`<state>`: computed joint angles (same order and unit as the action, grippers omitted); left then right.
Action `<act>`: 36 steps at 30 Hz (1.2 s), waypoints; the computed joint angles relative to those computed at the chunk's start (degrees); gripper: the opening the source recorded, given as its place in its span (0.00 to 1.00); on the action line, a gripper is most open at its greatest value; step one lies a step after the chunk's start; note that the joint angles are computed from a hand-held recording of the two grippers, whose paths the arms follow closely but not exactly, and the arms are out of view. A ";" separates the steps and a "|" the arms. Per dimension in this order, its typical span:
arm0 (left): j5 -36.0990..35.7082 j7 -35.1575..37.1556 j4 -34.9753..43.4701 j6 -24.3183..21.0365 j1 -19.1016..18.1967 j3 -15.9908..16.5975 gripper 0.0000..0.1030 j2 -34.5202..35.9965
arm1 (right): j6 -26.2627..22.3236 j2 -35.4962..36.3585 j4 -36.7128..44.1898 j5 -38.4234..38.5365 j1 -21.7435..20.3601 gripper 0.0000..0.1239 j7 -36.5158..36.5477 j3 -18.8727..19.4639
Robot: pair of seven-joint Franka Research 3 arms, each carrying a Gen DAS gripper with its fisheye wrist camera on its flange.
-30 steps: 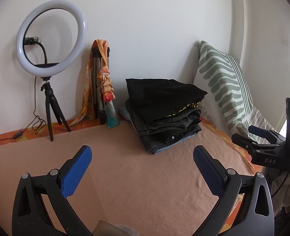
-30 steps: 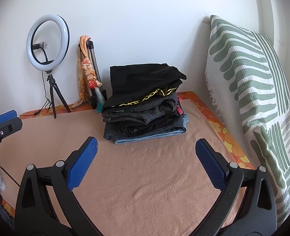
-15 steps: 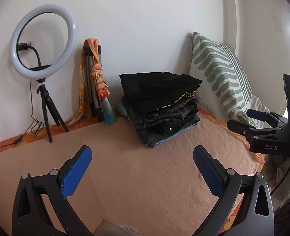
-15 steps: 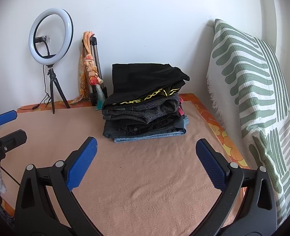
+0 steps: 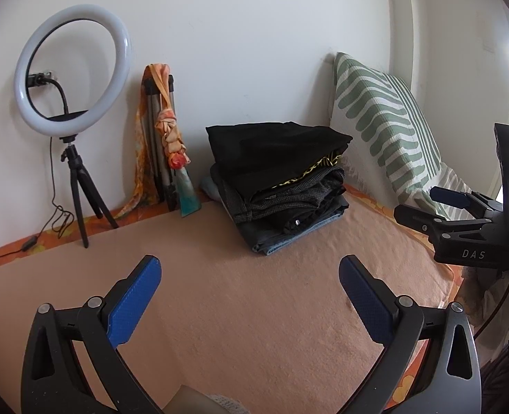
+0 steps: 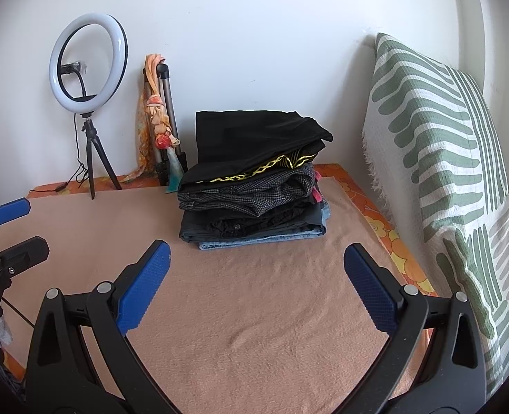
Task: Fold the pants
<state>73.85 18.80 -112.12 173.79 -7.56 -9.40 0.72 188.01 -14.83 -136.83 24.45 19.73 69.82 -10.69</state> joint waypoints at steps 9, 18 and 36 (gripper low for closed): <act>-0.13 0.16 -0.07 0.09 -0.07 -0.01 1.00 -0.04 | -0.40 0.24 0.44 0.49 1.46 0.83 -0.79 -1.07; 1.17 -0.79 0.02 -0.18 -0.12 -0.16 1.00 -0.24 | -0.54 0.42 0.80 1.17 2.60 0.83 -1.29 -1.85; 2.73 -2.36 0.28 -0.93 -0.12 -0.29 1.00 -0.35 | -0.94 0.69 1.25 3.08 3.42 0.83 -3.47 -2.09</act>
<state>76.59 16.44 -111.84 172.86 -7.69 -9.69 0.38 187.07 -14.14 -135.58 27.53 23.16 66.35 -12.78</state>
